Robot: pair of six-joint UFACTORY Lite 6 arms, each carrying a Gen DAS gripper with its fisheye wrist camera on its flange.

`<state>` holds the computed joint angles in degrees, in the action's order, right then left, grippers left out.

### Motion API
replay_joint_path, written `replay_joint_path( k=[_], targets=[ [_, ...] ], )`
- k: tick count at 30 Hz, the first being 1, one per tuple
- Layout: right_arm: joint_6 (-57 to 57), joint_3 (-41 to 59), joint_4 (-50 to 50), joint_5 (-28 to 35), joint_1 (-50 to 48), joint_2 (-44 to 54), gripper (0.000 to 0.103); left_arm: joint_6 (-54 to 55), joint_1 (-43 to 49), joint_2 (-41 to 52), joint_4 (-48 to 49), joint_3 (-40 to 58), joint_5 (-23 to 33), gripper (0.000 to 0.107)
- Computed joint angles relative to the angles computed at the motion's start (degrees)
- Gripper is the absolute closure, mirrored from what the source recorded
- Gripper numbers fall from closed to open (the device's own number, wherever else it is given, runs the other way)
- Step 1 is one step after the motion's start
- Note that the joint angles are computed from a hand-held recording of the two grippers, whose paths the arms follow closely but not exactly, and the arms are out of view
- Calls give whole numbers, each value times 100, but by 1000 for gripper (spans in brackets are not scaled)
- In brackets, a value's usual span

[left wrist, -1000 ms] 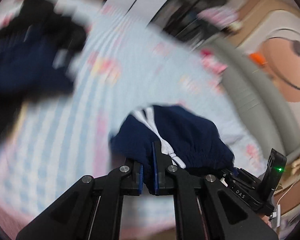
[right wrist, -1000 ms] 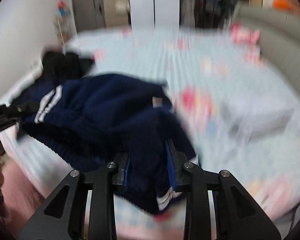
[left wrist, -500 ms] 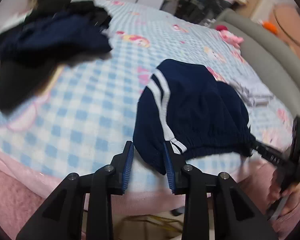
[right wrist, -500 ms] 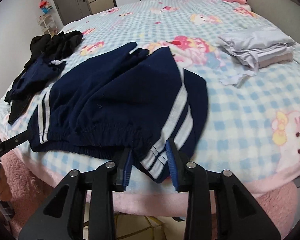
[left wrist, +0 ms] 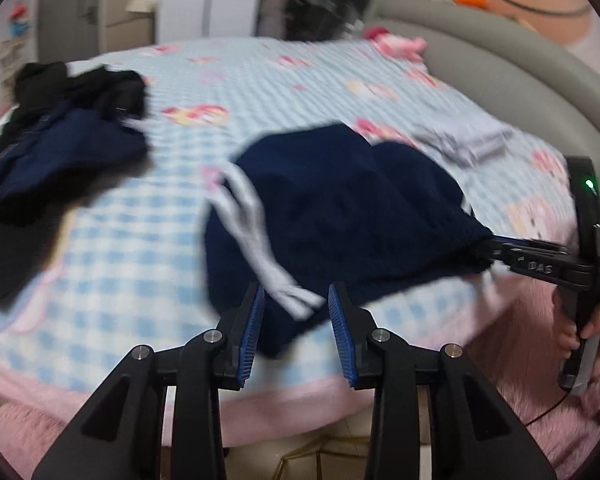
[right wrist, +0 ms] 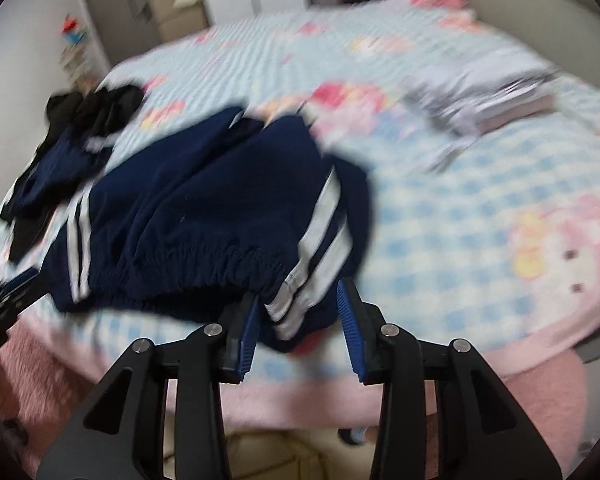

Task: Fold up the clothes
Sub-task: 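Lay the pants flat on the blanket with both grippers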

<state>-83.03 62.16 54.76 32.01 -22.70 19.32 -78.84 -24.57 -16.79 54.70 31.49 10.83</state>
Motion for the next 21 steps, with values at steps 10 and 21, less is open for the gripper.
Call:
replay_joint_path(
  k=[10,21],
  targets=[
    [-327,-395,385,-879,-61,-190,56,-442,-604,1468,221,802,1632,71],
    [-126,-100,-465,71,-183,335,73,-2102,-362,515,1008,77,2041,79]
  ],
)
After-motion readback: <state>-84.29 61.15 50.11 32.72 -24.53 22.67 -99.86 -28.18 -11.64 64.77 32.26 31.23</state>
